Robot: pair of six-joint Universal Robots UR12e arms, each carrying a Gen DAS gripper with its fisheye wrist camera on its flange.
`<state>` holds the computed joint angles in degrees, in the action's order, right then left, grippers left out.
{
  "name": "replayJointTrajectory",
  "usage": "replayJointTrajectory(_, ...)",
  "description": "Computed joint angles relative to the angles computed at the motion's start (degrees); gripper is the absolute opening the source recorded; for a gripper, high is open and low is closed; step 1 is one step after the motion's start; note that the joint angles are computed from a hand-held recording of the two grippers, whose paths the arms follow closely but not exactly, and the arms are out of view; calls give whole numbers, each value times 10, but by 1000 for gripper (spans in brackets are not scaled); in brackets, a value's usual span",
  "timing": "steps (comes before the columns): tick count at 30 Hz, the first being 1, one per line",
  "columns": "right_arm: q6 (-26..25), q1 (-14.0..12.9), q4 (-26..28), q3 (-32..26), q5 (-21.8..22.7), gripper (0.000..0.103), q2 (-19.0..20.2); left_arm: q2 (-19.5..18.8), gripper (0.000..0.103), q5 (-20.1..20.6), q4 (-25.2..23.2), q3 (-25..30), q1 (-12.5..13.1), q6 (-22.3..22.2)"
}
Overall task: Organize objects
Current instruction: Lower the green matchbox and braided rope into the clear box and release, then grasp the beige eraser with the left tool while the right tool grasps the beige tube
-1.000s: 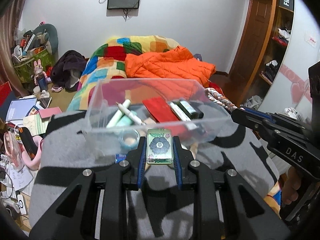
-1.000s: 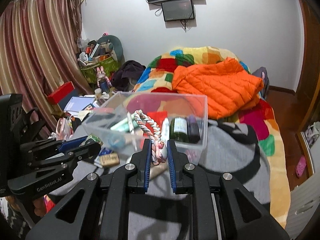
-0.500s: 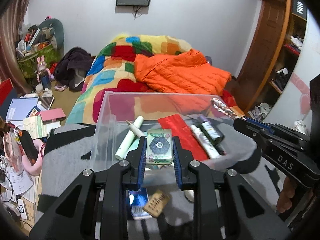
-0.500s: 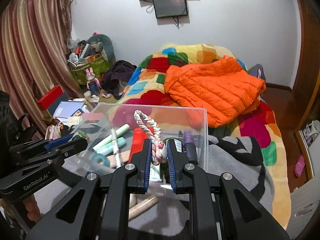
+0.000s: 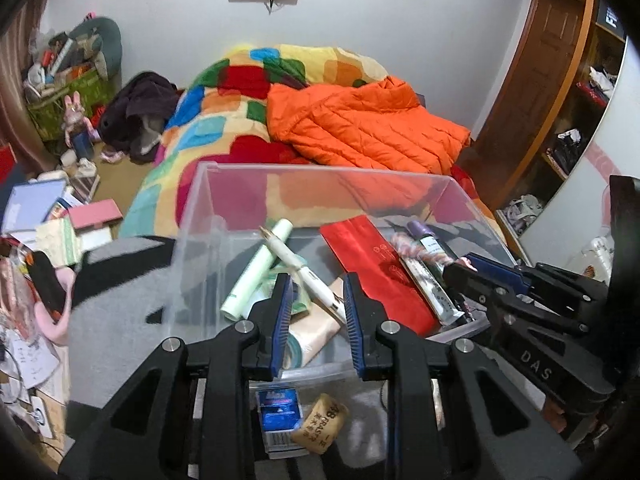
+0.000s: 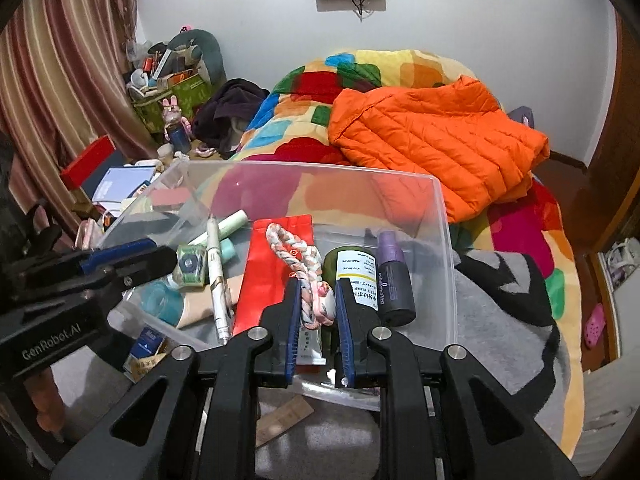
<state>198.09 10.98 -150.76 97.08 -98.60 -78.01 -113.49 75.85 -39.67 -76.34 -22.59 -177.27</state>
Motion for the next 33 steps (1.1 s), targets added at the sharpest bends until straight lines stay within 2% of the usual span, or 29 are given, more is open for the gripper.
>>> replayJointTrajectory(3,-4,4,-4,0,-7,30,-4,9,30,3,17,-9,0,2)
replayJointTrajectory(5,-6,7,-11,2,-13,37,-8,15,40,0,29,-15,2,2)
replayJointTrajectory(7,-6,8,-17,5,-12,43,-12,24,46,2,48,-26,3,0)
replayJointTrajectory(12,-2,11,-26,14,-8,51,-27,45,57,17,88,-52,4,2)
replayJointTrajectory(15,3,15,-37,25,-8,55,-38,57,60,22,97,-68,6,6)
replayJointTrajectory(17,6,18,-42,33,-11,56,-44,64,66,22,101,-79,9,7)
replayJointTrajectory(23,14,29,-38,52,-18,56,-55,84,67,27,87,-115,15,17)
replayJointTrajectory(30,43,29,12,60,39,56,-47,82,67,35,30,-131,12,35)
replayJointTrajectory(33,47,26,30,55,70,56,-37,82,67,35,21,-137,11,38)
